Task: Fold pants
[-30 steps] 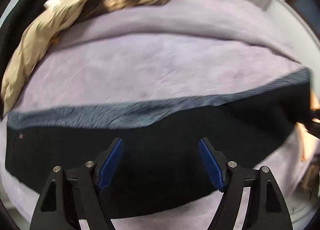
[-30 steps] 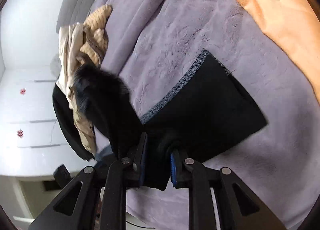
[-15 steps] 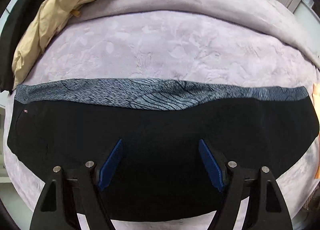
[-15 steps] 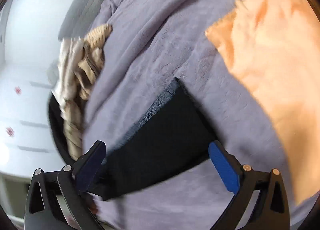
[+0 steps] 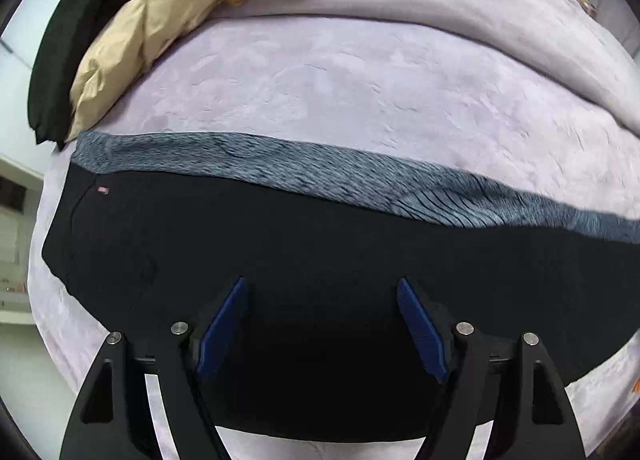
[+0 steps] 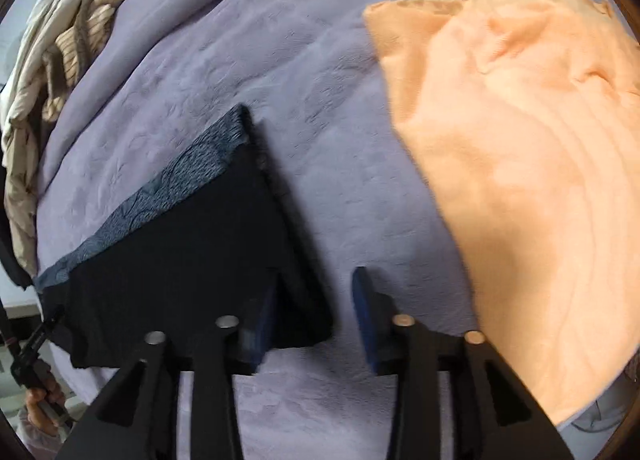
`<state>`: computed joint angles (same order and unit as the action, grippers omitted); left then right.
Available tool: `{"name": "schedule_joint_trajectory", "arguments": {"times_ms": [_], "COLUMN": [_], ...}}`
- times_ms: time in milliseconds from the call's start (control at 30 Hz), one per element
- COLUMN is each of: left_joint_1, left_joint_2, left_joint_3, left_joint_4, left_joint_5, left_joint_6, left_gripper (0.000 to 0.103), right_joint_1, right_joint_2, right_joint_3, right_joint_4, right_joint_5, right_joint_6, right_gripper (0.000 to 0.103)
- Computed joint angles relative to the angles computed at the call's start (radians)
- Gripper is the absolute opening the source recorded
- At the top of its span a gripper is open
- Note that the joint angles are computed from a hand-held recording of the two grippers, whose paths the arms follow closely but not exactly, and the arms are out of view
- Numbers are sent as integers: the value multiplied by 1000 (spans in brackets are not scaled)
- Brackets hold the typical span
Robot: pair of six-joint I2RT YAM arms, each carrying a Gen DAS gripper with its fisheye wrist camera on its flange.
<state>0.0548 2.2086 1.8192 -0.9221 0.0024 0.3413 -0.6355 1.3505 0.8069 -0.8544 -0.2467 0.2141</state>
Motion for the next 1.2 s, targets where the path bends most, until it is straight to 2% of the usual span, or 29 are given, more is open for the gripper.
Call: {"name": "schedule_joint_trajectory", "arguments": {"times_ms": [67, 133, 200, 267, 333, 367, 433, 500, 567, 600, 633, 667, 700, 733, 800, 833, 867, 900, 933, 967, 1000, 1033, 1100, 1167, 1200], "left_joint_1": [-6, -41, -75, -106, -132, -138, -132, -107, -85, -79, -71, -66, -64, -66, -81, -88, -105, -124, -138, -148, -155, -160, -146, -138, -136], "left_joint_2": [-4, 29, 70, 133, 164, 190, 248, 346, 342, 321, 300, 291, 264, 231, 197, 174, 169, 169, 170, 155, 138, 109, 79, 50, 52], "left_joint_3": [-4, 6, 32, 79, 85, 107, 193, 379, 418, 400, 386, 385, 353, 306, 244, 194, 176, 161, 146, 114, 82, 50, 5, -44, -49], "left_joint_4": [33, 65, 95, 122, 187, 214, 194, 82, 49, 54, 45, 29, 28, 38, 54, 70, 71, 73, 79, 97, 119, 130, 152, 178, 190], "left_joint_5": [11, -3, -11, -33, -73, -92, -111, -109, -92, -85, -62, -39, -20, -3, 30, 40, 38, 28, 18, 9, -3, -7, 4, -6, -8], "left_joint_6": [18, 37, 29, -16, -30, -26, -46, -86, -79, -63, -40, -19, 5, 25, 53, 59, 54, 42, 29, 20, 16, 13, 15, 26, 34], "left_gripper": [78, 78, 78, 78, 79, 79, 79, 79, 78, 78, 78, 79, 79, 79, 79, 79, 79, 79, 79, 79, 79, 79, 79, 79, 79], "right_joint_1": [22, 162, 346, 442, 498, 524, 542, 524, 485, 449, 403, 373, 331, 298, 228, 196, 163, 123, 107, 124, 179, 184, 161, 145, 131], "right_joint_2": [-83, -71, 56, 178, 382, 458, 499, 493, 441, 385, 319, 273, 209, 178, 176, 195, 223, 255, 282, 287, 257, 215, 100, 64, 99], "right_joint_3": [12, 49, 114, 143, 212, 240, 242, 259, 249, 215, 169, 141, 97, 76, 63, 51, 51, 46, 48, 52, 49, 42, 16, -2, -3], "right_joint_4": [-10, 7, 81, 188, 273, 300, 345, 324, 288, 289, 294, 284, 268, 254, 228, 233, 233, 235, 236, 233, 238, 235, 204, 169, 169], "right_joint_5": [-49, -94, -103, -116, -173, -147, -64, 30, 84, 72, 34, 32, 61, 72, 120, 101, 57, -31, -86, -66, -35, -51, -135, -68, -62], "right_joint_6": [2, 11, 45, 95, 156, 157, 101, 93, 108, 103, 89, 84, 79, 69, 58, 53, 50, 31, 13, 7, 18, 0, -57, -121, -138], "right_gripper": [59, 59, 59, 59, 59, 59, 44, 34, 39, 46, 66, 75, 79, 79, 79, 79, 77, 60, 34, 33, 24, 16, 15, 14, 14]}}
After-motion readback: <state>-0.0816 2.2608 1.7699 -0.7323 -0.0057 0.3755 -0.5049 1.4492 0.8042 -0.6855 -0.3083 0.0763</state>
